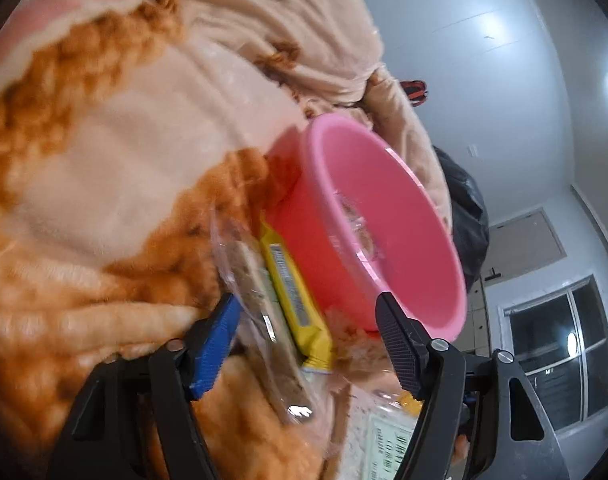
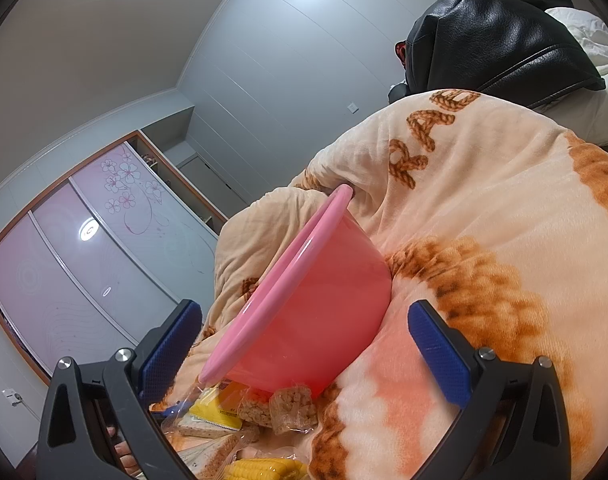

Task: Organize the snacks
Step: 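Close the left gripper on the wrapped cereal bar and lift it, then carry the cereal bar over the pink bowl and release it with the left gripper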

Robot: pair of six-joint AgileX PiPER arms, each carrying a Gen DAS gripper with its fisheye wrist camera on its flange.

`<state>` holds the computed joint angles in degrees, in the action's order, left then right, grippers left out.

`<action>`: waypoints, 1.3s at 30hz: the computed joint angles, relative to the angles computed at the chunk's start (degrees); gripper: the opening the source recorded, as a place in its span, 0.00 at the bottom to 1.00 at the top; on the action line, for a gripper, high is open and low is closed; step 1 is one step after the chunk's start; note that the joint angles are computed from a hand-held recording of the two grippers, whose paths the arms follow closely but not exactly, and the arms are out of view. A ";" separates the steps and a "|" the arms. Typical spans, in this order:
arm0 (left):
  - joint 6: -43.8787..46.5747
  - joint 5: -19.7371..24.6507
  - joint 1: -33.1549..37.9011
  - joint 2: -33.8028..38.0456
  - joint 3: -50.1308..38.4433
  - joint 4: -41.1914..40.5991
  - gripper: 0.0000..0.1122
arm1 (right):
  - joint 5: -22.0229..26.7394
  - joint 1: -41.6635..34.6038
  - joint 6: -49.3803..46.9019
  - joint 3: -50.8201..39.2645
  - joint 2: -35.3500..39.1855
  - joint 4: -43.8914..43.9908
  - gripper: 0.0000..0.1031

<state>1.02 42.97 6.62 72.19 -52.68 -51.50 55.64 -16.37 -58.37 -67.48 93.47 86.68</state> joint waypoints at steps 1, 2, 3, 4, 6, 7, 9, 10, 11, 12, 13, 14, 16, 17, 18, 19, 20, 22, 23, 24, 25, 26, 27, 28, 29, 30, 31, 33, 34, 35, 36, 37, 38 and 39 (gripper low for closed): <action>-0.92 0.05 0.21 0.33 0.25 0.71 0.48 | 0.01 -0.01 0.02 -0.02 -0.01 -0.02 1.00; -1.99 0.24 0.30 0.58 0.34 1.59 0.42 | 0.09 -0.09 -0.08 0.08 -0.03 0.03 1.00; -2.25 0.90 0.62 1.09 0.31 1.76 0.41 | 0.10 -0.10 -0.10 0.13 -0.03 0.07 1.00; -2.24 1.09 0.53 1.70 0.11 1.82 0.41 | -0.03 0.00 0.05 0.09 -0.10 -0.02 1.00; -3.53 0.93 -0.32 3.25 -1.02 3.30 0.41 | -0.06 -0.03 0.00 0.15 -0.15 -0.16 1.00; -4.26 0.63 -1.10 4.81 -2.02 4.11 0.41 | -0.18 0.05 0.04 0.17 -0.18 -0.15 1.00; -2.70 -0.10 -1.64 7.15 -2.73 2.49 0.41 | -0.09 -0.08 -0.13 0.38 -0.25 -0.15 1.00; 0.67 -0.21 -1.42 8.85 -2.80 -0.96 0.41 | -0.08 -0.09 -0.13 0.40 -0.27 -0.13 1.00; 3.24 0.52 -1.00 10.29 -3.08 -3.26 0.41 | 0.02 -0.21 -0.21 0.50 -0.29 -0.11 1.00; 4.86 1.65 -0.63 11.71 -3.62 -4.80 0.41 | -0.08 -0.11 -0.14 0.48 -0.34 -0.12 1.00; 6.51 2.23 -0.16 12.12 -3.38 -6.60 0.41 | -0.03 -0.15 -0.22 0.55 -0.38 -0.06 1.00; 7.92 2.24 0.29 11.79 -2.63 -8.30 0.40 | -0.11 -0.08 -0.14 0.49 -0.39 -0.10 1.00; 12.18 2.59 1.49 10.57 -0.54 -12.38 0.32 | -0.09 -0.12 -0.11 0.53 -0.43 -0.19 1.00; 13.51 2.60 1.81 10.00 0.33 -13.76 0.29 | -0.10 -0.09 -0.18 0.51 -0.42 -0.10 1.00; 15.01 2.85 2.24 9.23 1.32 -15.08 0.27 | -0.07 -0.12 -0.22 0.54 -0.42 -0.08 1.00; 16.87 2.89 2.64 8.10 2.66 -16.59 0.27 | -0.03 -0.16 -0.24 0.58 -0.42 -0.07 1.00; 17.91 2.77 2.75 7.29 3.32 -17.51 0.26 | 0.06 -0.24 -0.29 0.66 -0.46 -0.07 1.00; 18.44 2.25 2.70 5.77 4.13 -17.86 0.17 | -0.04 -0.14 -0.24 0.62 -0.49 -0.06 1.00; 17.91 2.35 2.72 5.31 4.09 -17.46 0.17 | -0.12 -0.08 -0.18 0.60 -0.52 -0.07 1.00; 17.98 2.53 3.06 4.67 4.46 -17.71 0.16 | -0.11 -0.10 -0.20 0.63 -0.53 -0.08 1.00; 18.31 2.75 3.62 3.79 4.95 -18.41 0.16 | -0.07 -0.13 -0.24 0.67 -0.55 -0.07 1.00; 18.56 3.17 4.30 3.07 5.24 -19.11 0.15 | 0.00 -0.19 -0.34 0.74 -0.57 -0.03 1.00; 18.58 3.74 5.37 1.92 5.78 -19.95 0.15 | -0.05 -0.15 -0.36 0.78 -0.61 0.03 1.00; 17.96 4.44 6.89 0.00 6.43 -20.29 0.15 | -0.03 -0.18 -0.38 0.84 -0.63 0.04 1.00; 17.09 4.70 8.02 -1.92 6.77 -19.96 0.15 | 0.03 -0.25 -0.41 0.93 -0.67 0.03 1.00; 15.95 4.62 8.95 -3.94 6.88 -19.08 0.15 | 0.00 -0.23 -0.40 0.96 -0.71 0.00 1.00; 14.91 4.81 10.40 -6.81 7.07 -17.63 0.15 | -0.10 -0.12 -0.31 0.82 -0.67 -0.02 1.00; 15.04 6.50 14.95 -13.68 7.52 -15.83 0.15 | 0.00 -0.23 -0.49 0.96 -0.70 0.02 1.00; 15.05 7.32 16.70 -16.15 7.27 -15.17 0.15 | -0.05 -0.17 -0.40 0.87 -0.66 0.00 1.00; 15.18 8.24 18.85 -19.10 6.66 -14.22 0.15 | -0.02 -0.20 -0.42 0.91 -0.68 -0.02 1.00; 15.22 8.57 20.33 -21.39 5.79 -13.14 0.15 | -0.07 -0.14 -0.37 0.82 -0.65 -0.03 1.00; 15.52 8.80 21.55 -23.19 4.93 -12.19 0.15 | -0.02 -0.21 -0.41 0.89 -0.68 -0.05 1.00; 15.85 7.44 21.27 -25.20 3.69 -10.19 0.15 | 0.03 -0.30 -0.44 1.01 -0.76 -0.09 1.00; 15.97 5.09 19.71 -26.54 3.00 -7.95 0.15 | -0.02 -0.26 -0.44 1.04 -0.79 -0.10 1.00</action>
